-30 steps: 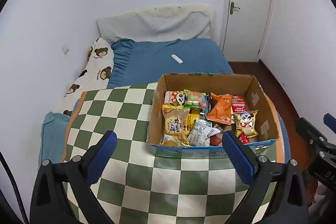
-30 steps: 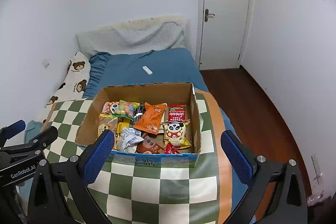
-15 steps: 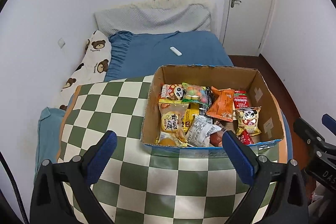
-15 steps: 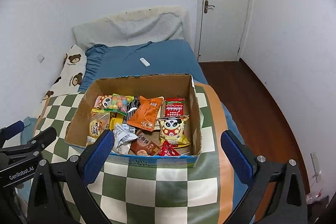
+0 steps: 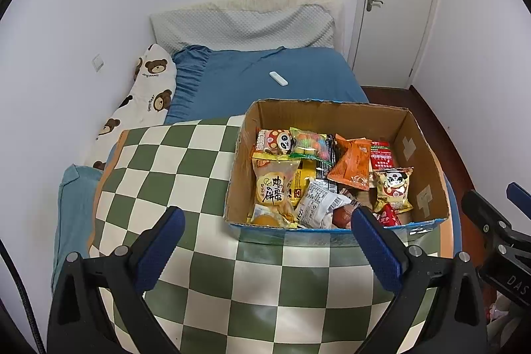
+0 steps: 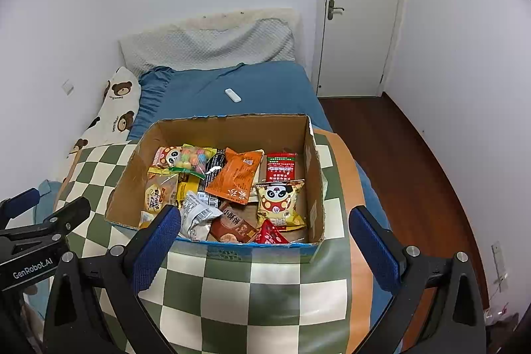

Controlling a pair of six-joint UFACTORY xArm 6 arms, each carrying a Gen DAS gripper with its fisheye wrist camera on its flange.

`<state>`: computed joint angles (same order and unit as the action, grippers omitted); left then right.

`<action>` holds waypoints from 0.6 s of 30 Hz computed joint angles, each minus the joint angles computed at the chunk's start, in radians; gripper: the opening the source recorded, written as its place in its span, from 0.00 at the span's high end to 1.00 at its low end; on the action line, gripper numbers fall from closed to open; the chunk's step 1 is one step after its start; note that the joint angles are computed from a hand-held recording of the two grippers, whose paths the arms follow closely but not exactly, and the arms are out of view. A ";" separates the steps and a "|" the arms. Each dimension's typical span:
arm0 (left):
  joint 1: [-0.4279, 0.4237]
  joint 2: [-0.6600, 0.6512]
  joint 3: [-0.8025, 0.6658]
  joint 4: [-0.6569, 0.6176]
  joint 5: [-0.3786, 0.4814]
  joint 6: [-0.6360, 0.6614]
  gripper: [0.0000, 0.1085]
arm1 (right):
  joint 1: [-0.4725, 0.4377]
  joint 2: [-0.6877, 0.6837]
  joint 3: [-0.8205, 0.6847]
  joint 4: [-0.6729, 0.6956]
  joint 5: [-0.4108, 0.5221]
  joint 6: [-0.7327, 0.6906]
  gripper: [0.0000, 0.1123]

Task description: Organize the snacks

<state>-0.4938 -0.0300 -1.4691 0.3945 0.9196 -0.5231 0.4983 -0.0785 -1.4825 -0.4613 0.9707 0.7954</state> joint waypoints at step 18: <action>-0.002 -0.009 0.008 0.002 0.001 -0.005 0.05 | 0.014 -0.023 0.027 0.008 -0.006 0.012 0.08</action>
